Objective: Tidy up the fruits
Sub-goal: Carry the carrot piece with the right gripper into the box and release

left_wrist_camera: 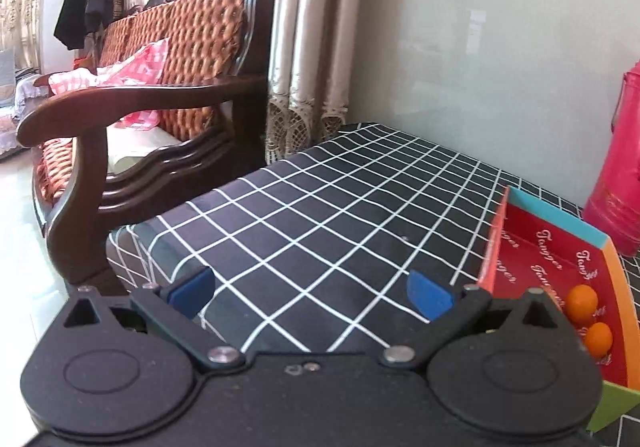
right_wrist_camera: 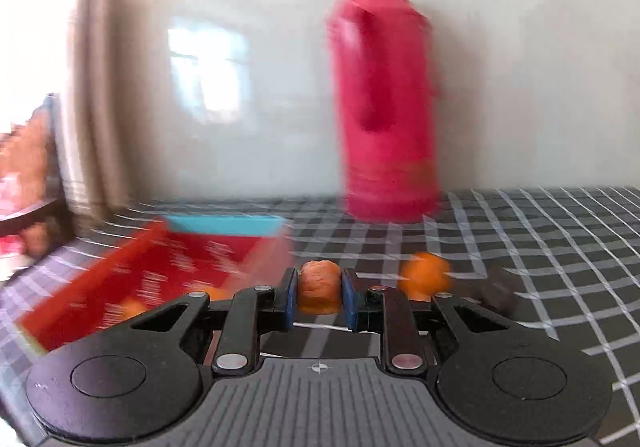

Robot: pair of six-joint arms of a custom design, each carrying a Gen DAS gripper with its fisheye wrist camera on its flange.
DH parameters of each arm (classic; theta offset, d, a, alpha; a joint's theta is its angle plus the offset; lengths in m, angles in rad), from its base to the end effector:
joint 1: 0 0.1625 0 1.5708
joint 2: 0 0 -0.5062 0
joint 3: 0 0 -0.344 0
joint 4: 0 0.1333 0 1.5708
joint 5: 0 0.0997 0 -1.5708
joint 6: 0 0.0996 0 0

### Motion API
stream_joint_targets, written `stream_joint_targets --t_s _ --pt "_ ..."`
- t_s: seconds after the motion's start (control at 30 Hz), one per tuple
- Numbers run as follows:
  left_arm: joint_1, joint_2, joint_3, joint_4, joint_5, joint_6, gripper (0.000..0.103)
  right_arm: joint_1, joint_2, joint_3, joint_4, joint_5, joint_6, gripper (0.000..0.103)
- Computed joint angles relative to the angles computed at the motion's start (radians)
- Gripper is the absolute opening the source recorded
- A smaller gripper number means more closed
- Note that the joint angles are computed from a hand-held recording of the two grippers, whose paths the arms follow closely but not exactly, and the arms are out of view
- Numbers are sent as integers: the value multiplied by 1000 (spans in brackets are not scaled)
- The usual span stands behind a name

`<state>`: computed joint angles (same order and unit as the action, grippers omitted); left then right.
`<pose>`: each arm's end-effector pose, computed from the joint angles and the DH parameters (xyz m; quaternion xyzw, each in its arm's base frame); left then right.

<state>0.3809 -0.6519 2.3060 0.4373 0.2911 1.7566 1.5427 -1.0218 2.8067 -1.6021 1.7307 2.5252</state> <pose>-0.1685 -0.3138 0.1516 0.0774 0.7864 -0.4962 0.3595 0.1098 -0.2728 0.1423 0.1733 -0.7481 0.5853 0.2602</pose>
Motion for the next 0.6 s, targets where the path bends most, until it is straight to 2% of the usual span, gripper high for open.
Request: stream_joint_targets --t_s 0.07,0.23,0.33,0.5,0.53,0.57,0.6 --pt "2 1 7 8 1 -17 97 11 12 -12 40 -39 -19 23" --pt "10 -1 27 37 4 -72 97 58 43 -49 140 -66 -54 23" --pt "15 -8 38 45 7 -96 97 104 61 -90 194 -24 -70 24" --pt "13 -8 57 67 6 -153 97 128 92 -102 189 25 -100 26" --pt "13 -10 59 68 6 -158 97 129 94 -104 186 29 -97 38" --pt "13 -13 58 65 6 -154 97 124 96 -93 162 20 -91 55" --pt "14 -18 55 62 7 -144 97 117 100 -74 120 8 -85 64"
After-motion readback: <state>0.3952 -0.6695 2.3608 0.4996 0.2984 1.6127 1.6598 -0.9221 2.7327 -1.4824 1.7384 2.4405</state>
